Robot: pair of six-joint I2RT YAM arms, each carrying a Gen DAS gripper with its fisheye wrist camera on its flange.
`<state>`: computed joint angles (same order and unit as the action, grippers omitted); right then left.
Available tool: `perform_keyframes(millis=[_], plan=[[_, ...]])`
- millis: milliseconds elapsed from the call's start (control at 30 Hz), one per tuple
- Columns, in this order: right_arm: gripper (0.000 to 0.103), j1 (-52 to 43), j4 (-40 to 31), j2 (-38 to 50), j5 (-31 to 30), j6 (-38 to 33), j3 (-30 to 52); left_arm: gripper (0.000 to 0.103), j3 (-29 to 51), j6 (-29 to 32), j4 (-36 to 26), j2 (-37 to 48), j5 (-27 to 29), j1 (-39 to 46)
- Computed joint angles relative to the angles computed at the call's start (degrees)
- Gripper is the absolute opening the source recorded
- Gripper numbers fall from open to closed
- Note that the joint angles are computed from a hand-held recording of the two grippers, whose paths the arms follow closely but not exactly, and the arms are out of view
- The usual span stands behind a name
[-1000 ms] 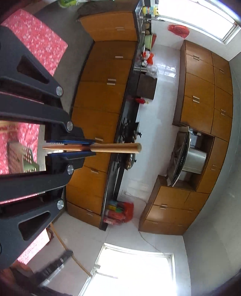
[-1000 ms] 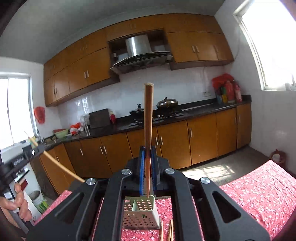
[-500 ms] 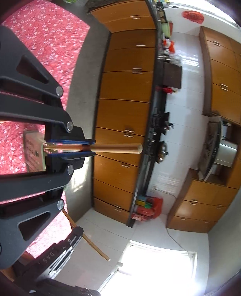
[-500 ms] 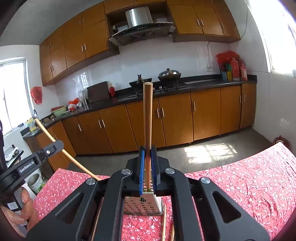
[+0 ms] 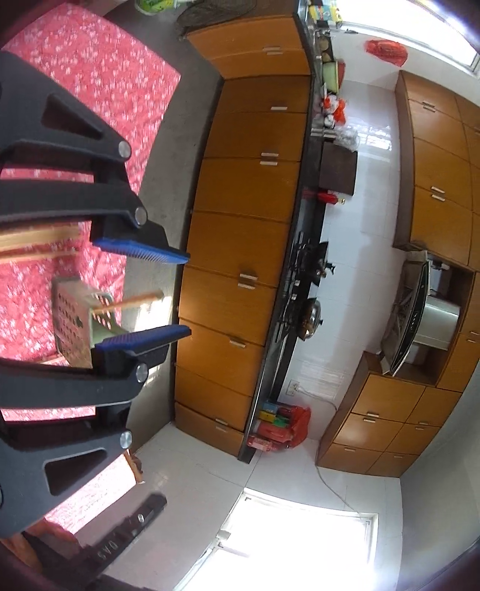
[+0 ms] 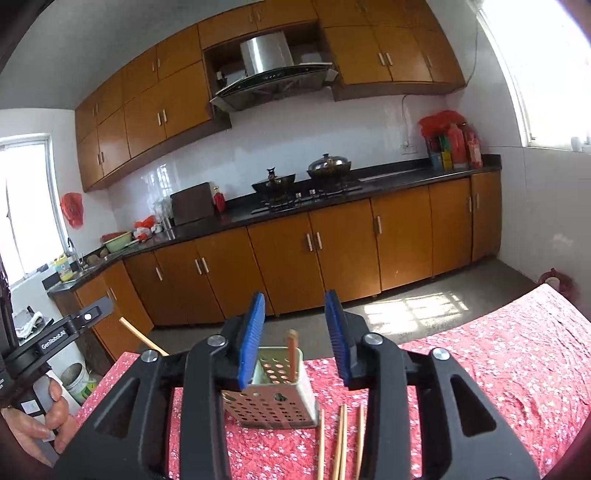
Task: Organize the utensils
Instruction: 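Lower the left tool's chopstick into the holder and open while the right tool does likewise, then close the left tool on another chopstick while the right tool grasps one too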
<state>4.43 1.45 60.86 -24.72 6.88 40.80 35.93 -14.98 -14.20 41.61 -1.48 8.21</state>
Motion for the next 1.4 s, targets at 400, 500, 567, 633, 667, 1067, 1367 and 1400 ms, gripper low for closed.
perform_keyframes(millis=[400, 500, 567, 633, 667, 1067, 1367, 1400], plan=[[0.032, -6.1, -5.3, 10.7, 2.4, -14.1, -11.9, 0.046, -19.4, 12.8, -13.6, -14.8, 12.5, 22.5], [0.029, -3.7, -2.0, 16.2, 3.8, -15.1, -15.0, 0.046, -22.9, 14.9, -12.6, -11.6, 15.6, 26.0], [0.029, -1.8, 0.6, 18.6, 5.8, -14.6, -16.6, 0.046, -25.3, 15.9, -11.9, -10.8, 17.1, 27.3], [0.029, -0.6, 3.2, 20.4, 6.9, -14.2, -18.1, 0.046, -26.8, 15.9, -11.0, -10.7, 16.8, 26.8], [0.029, 0.0, 3.9, 21.1, 7.7, -13.9, -18.2, 0.046, -27.5, 15.3, -10.2, -10.4, 16.2, 25.7], [0.008, -3.0, 9.9, 26.3, 11.0, -13.1, -17.9, 0.037, -30.6, 6.5, -5.0, -6.1, 7.3, 6.6], [0.008, -3.2, 11.2, 25.1, 11.3, -14.5, -19.4, 0.024, -30.4, 2.5, 0.8, 2.3, 2.0, -1.4], [0.008, -3.3, 11.4, 25.1, 11.2, -14.7, -19.7, 0.024, -30.4, 2.3, 1.0, 2.5, 1.3, -2.0]])
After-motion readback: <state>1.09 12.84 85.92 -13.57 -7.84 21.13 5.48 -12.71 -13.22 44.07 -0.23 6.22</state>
